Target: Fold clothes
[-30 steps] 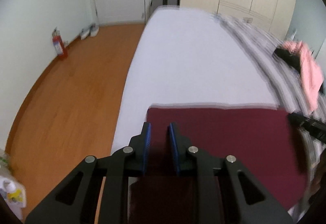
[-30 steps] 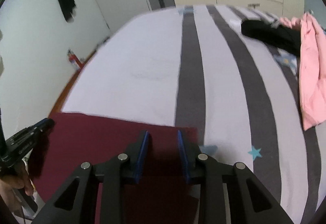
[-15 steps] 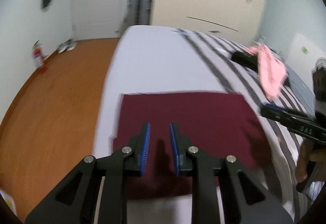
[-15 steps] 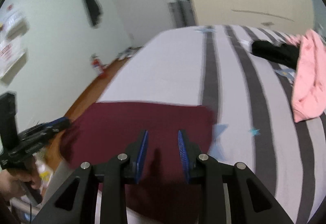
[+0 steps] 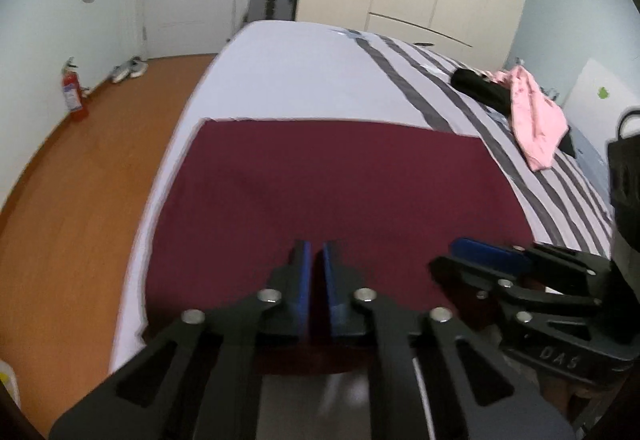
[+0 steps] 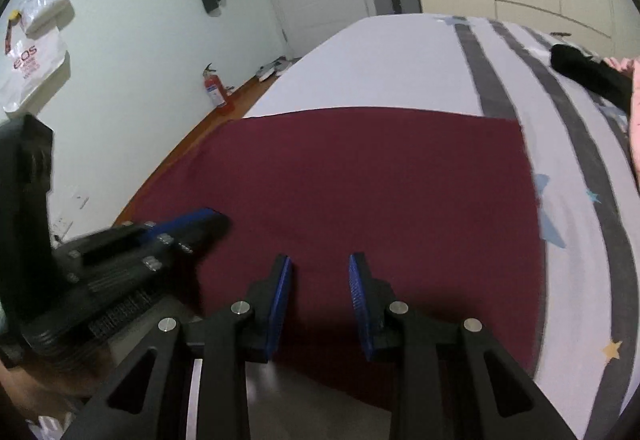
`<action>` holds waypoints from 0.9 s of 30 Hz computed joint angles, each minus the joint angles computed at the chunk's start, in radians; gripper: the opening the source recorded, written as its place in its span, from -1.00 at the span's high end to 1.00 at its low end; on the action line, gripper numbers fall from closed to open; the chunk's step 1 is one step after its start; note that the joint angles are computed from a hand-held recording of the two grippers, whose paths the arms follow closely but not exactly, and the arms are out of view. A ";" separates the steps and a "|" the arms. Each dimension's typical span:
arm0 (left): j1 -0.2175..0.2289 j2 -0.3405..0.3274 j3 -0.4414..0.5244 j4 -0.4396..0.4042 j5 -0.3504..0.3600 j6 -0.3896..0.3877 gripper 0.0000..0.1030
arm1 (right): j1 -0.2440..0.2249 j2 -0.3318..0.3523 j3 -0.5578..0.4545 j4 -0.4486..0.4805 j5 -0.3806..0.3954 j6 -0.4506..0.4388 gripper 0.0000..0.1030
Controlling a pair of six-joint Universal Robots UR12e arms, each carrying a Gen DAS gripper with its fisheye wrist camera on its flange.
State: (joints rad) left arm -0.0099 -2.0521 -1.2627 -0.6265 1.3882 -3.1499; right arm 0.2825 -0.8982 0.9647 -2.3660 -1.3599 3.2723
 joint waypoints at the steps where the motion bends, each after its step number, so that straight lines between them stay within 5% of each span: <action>1: 0.005 0.005 -0.007 0.012 0.008 -0.005 0.90 | -0.002 -0.007 0.011 -0.011 -0.013 0.003 0.50; 4: 0.020 0.018 -0.033 0.020 0.012 0.001 0.97 | -0.015 -0.037 0.067 -0.037 -0.038 0.023 0.52; 5: 0.026 0.022 -0.042 0.017 0.008 0.007 0.97 | -0.019 -0.043 0.080 -0.039 -0.043 0.021 0.79; 8: 0.026 0.027 -0.046 0.018 0.028 -0.008 0.97 | -0.029 -0.055 0.103 -0.046 -0.041 0.010 0.95; 13: 0.033 0.034 -0.065 0.038 0.048 -0.034 0.97 | -0.034 -0.055 0.099 -0.040 -0.040 0.012 0.95; 16: 0.029 0.029 -0.060 0.021 0.063 0.016 0.97 | -0.037 -0.065 0.113 -0.042 -0.042 0.002 0.95; 21: 0.029 -0.009 0.028 0.030 0.086 -0.038 0.97 | -0.045 -0.065 0.096 -0.058 -0.095 0.057 0.85; 27: 0.013 -0.117 0.205 -0.074 0.090 0.006 0.97 | -0.045 0.033 -0.083 0.003 -0.142 0.041 0.83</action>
State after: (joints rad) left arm 0.0036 -2.1692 -1.0577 -0.7001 1.4780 -3.1437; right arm 0.2378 -0.8650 0.8821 -2.3634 -1.5015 3.3130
